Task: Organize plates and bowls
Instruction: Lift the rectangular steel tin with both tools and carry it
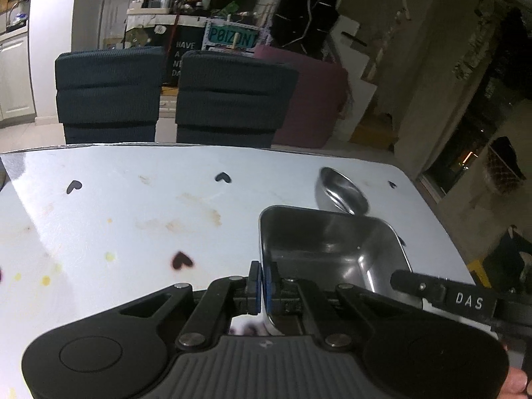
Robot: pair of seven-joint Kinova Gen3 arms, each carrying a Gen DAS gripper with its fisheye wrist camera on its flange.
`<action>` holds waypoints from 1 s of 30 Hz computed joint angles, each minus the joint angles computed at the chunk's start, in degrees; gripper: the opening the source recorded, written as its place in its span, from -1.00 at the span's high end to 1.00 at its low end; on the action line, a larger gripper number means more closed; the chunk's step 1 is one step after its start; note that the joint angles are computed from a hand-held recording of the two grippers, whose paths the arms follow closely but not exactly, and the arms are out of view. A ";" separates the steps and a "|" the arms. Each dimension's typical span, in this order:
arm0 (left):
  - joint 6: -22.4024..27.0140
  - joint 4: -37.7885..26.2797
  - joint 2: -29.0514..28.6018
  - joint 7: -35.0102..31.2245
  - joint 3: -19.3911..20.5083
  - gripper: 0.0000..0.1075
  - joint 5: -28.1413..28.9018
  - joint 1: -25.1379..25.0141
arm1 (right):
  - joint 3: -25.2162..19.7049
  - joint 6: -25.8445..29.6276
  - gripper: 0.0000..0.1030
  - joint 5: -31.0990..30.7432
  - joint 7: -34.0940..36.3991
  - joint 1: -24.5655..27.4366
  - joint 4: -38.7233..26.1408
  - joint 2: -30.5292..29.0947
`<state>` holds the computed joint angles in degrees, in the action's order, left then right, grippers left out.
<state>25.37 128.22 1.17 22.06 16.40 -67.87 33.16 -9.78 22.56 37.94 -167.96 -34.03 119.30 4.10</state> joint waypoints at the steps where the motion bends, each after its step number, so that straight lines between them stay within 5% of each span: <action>1: 0.30 0.14 -0.76 -0.25 0.43 0.95 0.89 0.46 | 0.38 0.73 0.91 0.22 -0.17 -0.91 0.65 -1.18; 16: 6.97 2.38 -6.00 10.97 12.18 0.93 0.18 4.42 | -11.66 8.63 0.89 -5.07 3.19 4.74 8.87 -17.54; 30: 9.10 -2.53 4.02 1.54 6.46 0.91 5.29 13.40 | -17.44 16.24 0.90 -9.35 8.84 9.03 8.70 -17.47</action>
<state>34.47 125.69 5.19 23.60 22.86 -62.58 46.56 -27.22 38.80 28.59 -159.12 -25.00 128.00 -13.38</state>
